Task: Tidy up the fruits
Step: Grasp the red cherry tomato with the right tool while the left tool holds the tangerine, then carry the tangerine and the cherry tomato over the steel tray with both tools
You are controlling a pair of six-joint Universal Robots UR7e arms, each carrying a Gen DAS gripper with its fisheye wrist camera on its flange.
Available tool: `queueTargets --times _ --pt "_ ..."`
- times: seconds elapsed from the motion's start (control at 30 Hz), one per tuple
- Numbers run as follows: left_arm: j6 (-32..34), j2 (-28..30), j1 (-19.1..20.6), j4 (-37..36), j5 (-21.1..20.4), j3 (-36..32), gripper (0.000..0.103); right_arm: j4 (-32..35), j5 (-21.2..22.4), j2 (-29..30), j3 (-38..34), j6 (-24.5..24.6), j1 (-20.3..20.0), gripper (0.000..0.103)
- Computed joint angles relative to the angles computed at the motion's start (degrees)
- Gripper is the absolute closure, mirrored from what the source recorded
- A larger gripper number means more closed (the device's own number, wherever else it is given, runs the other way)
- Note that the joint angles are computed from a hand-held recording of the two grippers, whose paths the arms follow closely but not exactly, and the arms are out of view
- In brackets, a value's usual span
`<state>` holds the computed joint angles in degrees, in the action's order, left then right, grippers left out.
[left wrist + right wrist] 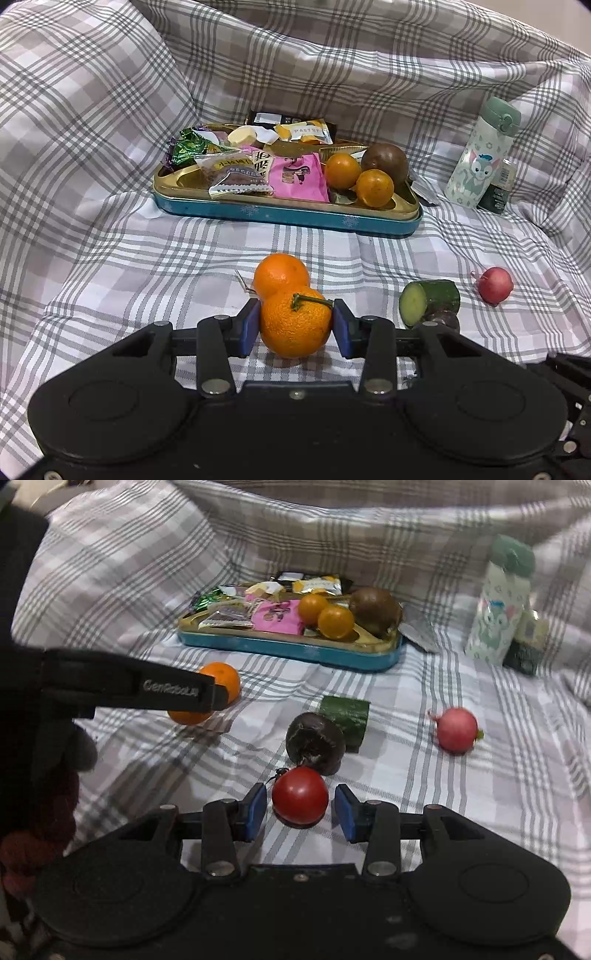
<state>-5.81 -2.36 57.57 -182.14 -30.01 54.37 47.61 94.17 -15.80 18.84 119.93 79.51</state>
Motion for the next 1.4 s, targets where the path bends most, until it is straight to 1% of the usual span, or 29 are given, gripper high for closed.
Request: queueTargets --times 0.03,0.1,0.13,0.2,0.27,0.37,0.47,0.57,0.7,0.77,0.9,1.1,1.2,1.4 --pt "0.3 0.1 0.0 0.0 0.1 -0.2 0.054 -0.9 0.0 -0.3 0.8 -1.2 0.1 0.06" --pt "0.8 0.4 -0.1 -0.1 0.5 -0.6 0.054 0.1 0.1 0.8 -1.2 -2.4 0.1 0.06" --pt "1.0 0.5 -0.1 -0.1 0.6 -0.7 0.054 1.9 0.6 2.4 -4.1 -2.8 0.2 0.061" --pt "1.2 0.6 -0.1 -0.2 0.9 -0.8 0.054 3.1 0.3 2.9 -5.2 -3.3 0.1 0.068" --pt "1.5 0.7 -0.1 -0.6 1.1 -0.8 0.054 2.9 0.2 2.1 -3.9 -3.0 0.0 0.068" --pt "2.9 1.3 -0.3 -1.5 1.8 -1.3 0.054 4.8 -0.7 1.4 -3.6 -0.5 -0.3 0.068" --pt "5.3 2.2 -0.8 -2.6 3.1 -2.2 0.054 2.3 -1.7 -2.4 2.3 1.5 -0.8 0.068" --pt "6.9 2.4 -1.4 -3.6 3.4 -2.0 0.054 -0.3 -2.6 -5.8 7.6 2.6 -1.2 0.068" --pt "7.7 1.8 -2.8 -5.0 3.9 0.0 0.054 -3.2 -4.0 -10.2 14.2 4.2 -2.1 0.068" --pt "7.2 0.7 -3.9 -5.7 3.9 2.8 0.054 -4.7 -4.8 -12.5 17.6 4.6 -2.6 0.068" --pt "5.4 -1.9 -6.2 -5.6 4.4 9.1 0.054 -7.4 -6.5 -17.1 23.9 5.9 -3.8 0.068" --pt "-1.5 -5.9 -9.7 -2.3 4.4 18.3 0.054 -10.8 -8.6 -22.8 32.0 8.9 -5.6 0.068" --pt "-6.2 -7.6 -11.3 0.9 4.4 21.8 0.054 -12.4 -9.3 -25.5 35.8 10.0 -6.4 0.068" --pt "-17.3 -10.4 -13.7 9.4 2.4 27.3 0.054 -15.6 -10.0 -30.4 43.3 10.7 -7.8 0.068"
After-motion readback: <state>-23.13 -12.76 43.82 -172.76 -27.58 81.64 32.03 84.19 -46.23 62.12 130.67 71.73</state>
